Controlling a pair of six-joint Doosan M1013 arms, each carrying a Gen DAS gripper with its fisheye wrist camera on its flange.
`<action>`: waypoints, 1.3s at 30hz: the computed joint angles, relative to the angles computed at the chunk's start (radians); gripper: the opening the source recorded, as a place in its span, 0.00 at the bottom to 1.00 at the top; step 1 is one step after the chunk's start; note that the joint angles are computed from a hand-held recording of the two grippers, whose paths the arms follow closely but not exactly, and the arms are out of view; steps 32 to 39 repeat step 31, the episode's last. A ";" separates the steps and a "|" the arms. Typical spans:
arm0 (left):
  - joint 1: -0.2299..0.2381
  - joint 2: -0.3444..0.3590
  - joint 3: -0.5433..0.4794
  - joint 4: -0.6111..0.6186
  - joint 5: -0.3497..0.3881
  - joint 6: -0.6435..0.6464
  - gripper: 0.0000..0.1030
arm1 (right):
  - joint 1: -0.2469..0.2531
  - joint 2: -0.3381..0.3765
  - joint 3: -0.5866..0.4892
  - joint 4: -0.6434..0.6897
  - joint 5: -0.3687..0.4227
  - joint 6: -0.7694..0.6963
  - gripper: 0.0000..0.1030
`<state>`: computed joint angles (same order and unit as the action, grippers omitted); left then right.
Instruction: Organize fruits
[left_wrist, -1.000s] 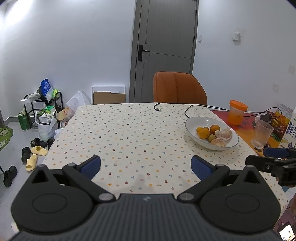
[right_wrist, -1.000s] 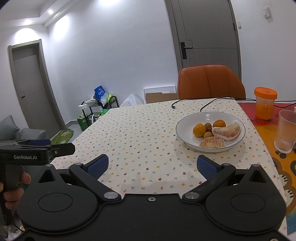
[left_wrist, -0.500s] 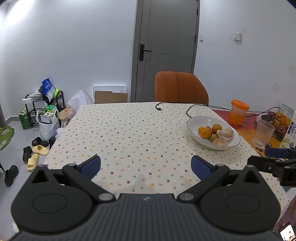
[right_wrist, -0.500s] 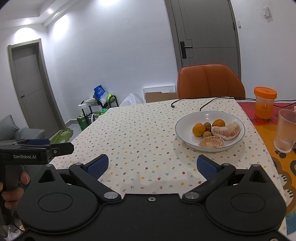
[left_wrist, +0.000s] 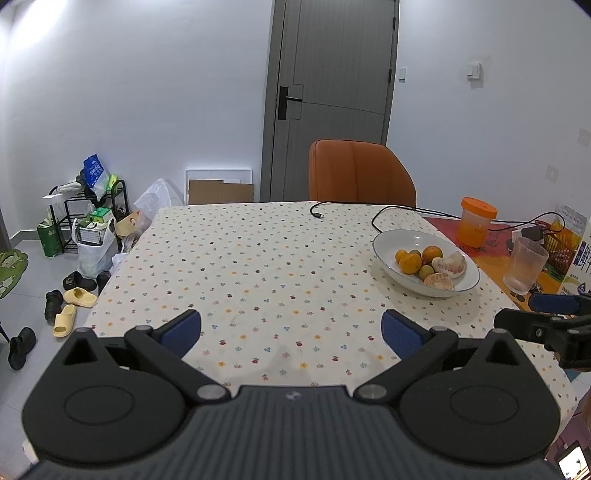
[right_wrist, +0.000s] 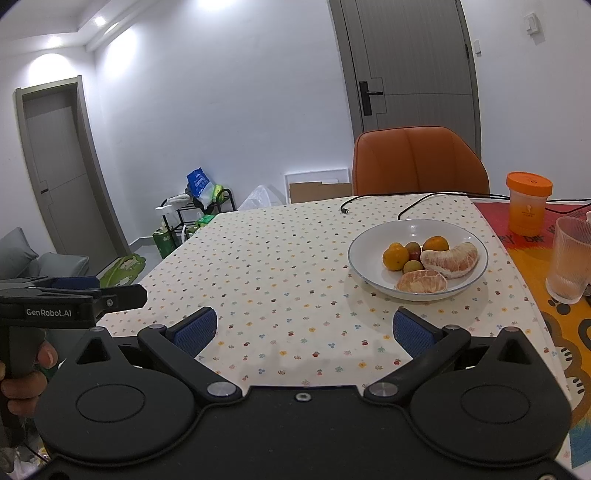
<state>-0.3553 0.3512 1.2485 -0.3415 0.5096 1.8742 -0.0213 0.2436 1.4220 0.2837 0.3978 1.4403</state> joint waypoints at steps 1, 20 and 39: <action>0.000 0.000 0.000 0.000 0.000 0.000 1.00 | 0.000 0.000 0.000 -0.001 0.001 0.002 1.00; 0.000 0.001 0.000 0.005 0.003 -0.005 1.00 | -0.001 0.001 -0.001 0.000 0.005 -0.001 1.00; 0.000 0.002 0.001 0.002 0.004 -0.003 1.00 | 0.000 0.004 -0.003 -0.015 0.009 0.014 1.00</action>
